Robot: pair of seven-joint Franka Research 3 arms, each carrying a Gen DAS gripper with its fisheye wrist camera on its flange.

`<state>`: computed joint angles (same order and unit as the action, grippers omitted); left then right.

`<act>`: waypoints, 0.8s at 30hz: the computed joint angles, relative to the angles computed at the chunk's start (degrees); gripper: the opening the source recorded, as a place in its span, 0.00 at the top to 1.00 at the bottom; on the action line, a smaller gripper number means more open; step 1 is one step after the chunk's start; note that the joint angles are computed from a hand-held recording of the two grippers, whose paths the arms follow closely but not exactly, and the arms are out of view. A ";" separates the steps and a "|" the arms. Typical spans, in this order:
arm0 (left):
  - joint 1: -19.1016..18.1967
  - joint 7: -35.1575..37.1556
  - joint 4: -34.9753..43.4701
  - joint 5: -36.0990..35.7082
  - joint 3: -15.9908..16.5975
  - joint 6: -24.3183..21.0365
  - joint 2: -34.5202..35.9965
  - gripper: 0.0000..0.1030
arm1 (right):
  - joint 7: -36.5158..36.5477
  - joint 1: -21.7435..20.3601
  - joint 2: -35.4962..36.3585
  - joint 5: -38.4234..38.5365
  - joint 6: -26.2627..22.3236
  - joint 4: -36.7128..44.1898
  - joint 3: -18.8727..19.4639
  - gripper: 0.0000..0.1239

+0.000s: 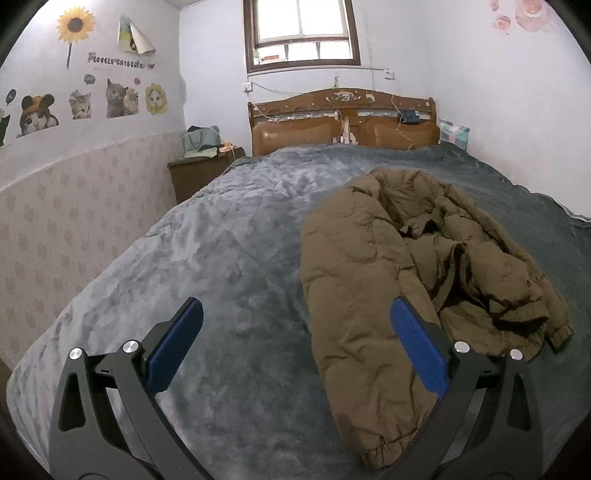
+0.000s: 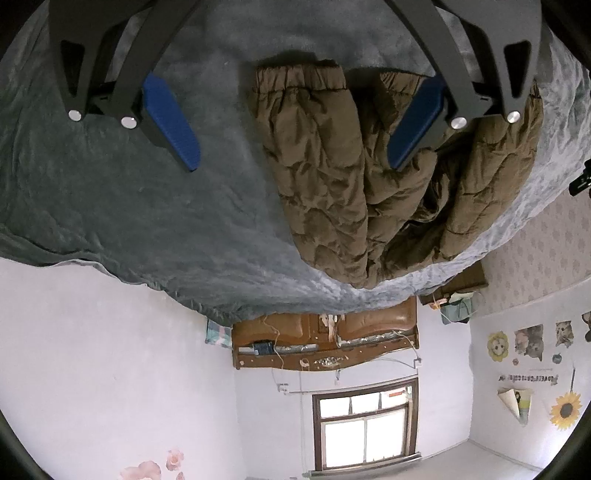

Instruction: Fold large clothes

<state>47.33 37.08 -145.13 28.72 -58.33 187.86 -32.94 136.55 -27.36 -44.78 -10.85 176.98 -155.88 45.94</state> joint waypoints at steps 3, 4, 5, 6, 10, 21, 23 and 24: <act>-0.25 0.00 0.36 0.13 0.23 -1.02 0.81 0.03 | -0.25 0.77 0.40 -0.01 -0.46 -0.11 -0.83 0.18; -0.76 -0.17 0.33 0.21 0.70 -1.48 1.02 0.03 | -0.26 0.85 0.44 -0.09 -0.40 -0.17 -0.97 0.18; -1.06 -0.40 0.28 0.42 1.03 -1.59 1.24 0.03 | -0.21 0.97 0.34 -0.11 -0.50 -0.20 -1.00 0.18; -1.28 -0.54 0.35 0.68 1.31 -1.66 1.62 0.03 | -0.14 0.78 0.40 -0.21 -0.36 -0.18 -0.92 0.18; -1.40 -0.49 0.99 2.25 1.22 -2.12 2.74 0.03 | -0.68 1.14 1.59 -0.61 -0.91 0.33 -1.32 0.18; -1.53 -1.43 2.40 6.11 0.88 -3.40 4.67 0.03 | -6.50 10.96 23.40 -4.21 -11.89 9.42 -11.14 0.21; -2.21 -1.67 2.47 6.55 1.62 -3.78 5.33 0.03 | -6.11 12.40 25.54 -4.98 -15.00 10.72 -12.39 0.37; -2.38 -1.80 2.62 6.89 1.80 -4.05 5.67 0.03 | -5.34 12.60 26.55 -5.96 -16.29 11.36 -12.68 0.55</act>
